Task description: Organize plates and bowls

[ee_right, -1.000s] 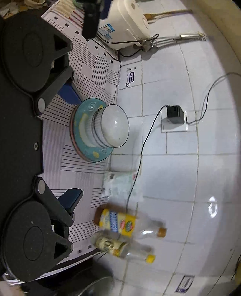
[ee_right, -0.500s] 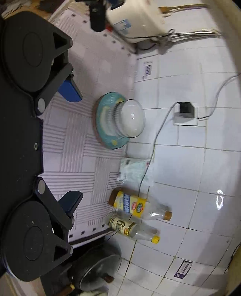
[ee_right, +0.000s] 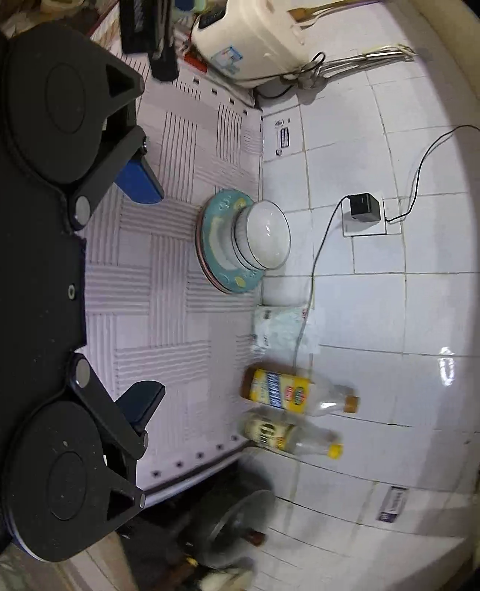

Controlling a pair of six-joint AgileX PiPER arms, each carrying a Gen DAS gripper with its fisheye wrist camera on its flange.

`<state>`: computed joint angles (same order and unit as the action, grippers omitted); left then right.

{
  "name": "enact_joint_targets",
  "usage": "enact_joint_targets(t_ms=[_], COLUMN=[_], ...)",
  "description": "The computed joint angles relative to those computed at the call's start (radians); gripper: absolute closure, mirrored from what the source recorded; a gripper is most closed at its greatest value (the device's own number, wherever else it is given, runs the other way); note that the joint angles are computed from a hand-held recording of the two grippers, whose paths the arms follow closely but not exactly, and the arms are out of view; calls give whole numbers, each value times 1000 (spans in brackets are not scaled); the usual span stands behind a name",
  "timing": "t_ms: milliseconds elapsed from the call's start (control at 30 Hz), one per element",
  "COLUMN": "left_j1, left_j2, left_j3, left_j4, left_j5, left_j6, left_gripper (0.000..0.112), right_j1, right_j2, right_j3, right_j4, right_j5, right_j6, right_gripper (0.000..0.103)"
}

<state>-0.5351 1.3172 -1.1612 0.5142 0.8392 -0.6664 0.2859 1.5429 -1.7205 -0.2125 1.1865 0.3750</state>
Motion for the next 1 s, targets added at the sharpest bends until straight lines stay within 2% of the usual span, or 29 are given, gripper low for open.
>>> enact_joint_targets(t_ms=[467, 1000], left_j1=[-28, -37], left_j2=[-74, -83], left_j3=[74, 90], left_j4=[22, 45], left_j5=[-31, -18], left_j6=[-55, -94], left_gripper=[9, 9], right_j1=[41, 50], right_j2=[-102, -127], right_j3=[108, 122], right_j4=[-54, -83], right_j5=[-36, -20], right_j6=[60, 82], right_gripper=[0, 0])
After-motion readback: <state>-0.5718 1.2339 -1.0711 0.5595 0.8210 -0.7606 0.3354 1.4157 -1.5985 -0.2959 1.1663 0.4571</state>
